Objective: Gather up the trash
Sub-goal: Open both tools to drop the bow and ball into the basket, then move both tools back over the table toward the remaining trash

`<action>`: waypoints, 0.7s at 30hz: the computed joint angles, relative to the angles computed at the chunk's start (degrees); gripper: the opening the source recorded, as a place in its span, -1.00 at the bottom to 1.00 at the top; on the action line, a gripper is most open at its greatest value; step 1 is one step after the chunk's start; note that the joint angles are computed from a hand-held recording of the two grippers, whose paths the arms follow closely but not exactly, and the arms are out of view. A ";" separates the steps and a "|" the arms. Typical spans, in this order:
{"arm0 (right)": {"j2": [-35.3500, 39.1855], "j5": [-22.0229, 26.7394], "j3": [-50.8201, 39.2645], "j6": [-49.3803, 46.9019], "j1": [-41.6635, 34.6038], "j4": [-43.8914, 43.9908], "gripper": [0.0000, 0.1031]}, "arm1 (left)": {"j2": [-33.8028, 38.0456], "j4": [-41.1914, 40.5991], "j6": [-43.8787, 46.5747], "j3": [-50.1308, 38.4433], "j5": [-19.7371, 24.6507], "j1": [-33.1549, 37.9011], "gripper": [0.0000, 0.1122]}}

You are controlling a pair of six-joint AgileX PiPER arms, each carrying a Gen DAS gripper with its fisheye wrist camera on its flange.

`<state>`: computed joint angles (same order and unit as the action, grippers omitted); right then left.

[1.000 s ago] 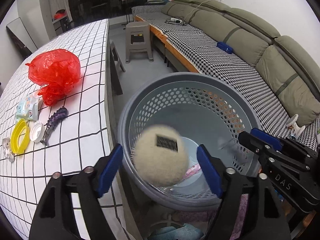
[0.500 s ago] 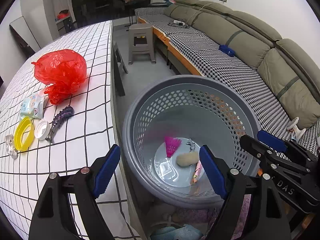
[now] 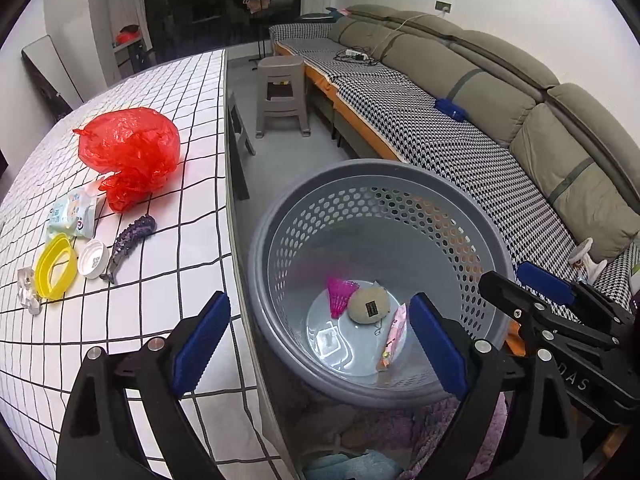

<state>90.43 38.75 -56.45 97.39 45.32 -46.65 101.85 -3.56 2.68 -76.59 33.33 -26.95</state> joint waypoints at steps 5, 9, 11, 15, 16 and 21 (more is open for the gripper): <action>-0.91 2.35 -0.10 1.09 1.62 -0.65 0.17 | -1.74 -0.86 0.80 1.92 -0.84 0.27 0.60; -1.37 4.89 -0.67 2.19 3.43 -1.33 0.17 | -3.21 -2.36 2.26 3.42 -1.58 0.93 0.62; -1.54 6.11 -1.08 2.70 4.37 -1.68 0.18 | -4.13 -3.04 3.03 4.44 -2.13 1.35 0.62; -1.45 9.19 -2.51 3.63 6.83 -2.54 0.21 | -6.22 -4.92 5.12 6.55 -3.11 2.44 0.63; -1.34 9.97 -2.96 3.78 7.54 -2.69 0.21 | -6.70 -5.59 5.83 7.11 -3.36 2.79 0.63; -0.52 12.63 -4.83 4.41 10.34 -3.05 0.21 | -9.51 -7.66 8.13 10.04 -4.53 4.43 0.63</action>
<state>89.91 51.38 -61.28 101.80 55.66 -49.71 92.34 -11.23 10.80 -66.55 28.81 -22.52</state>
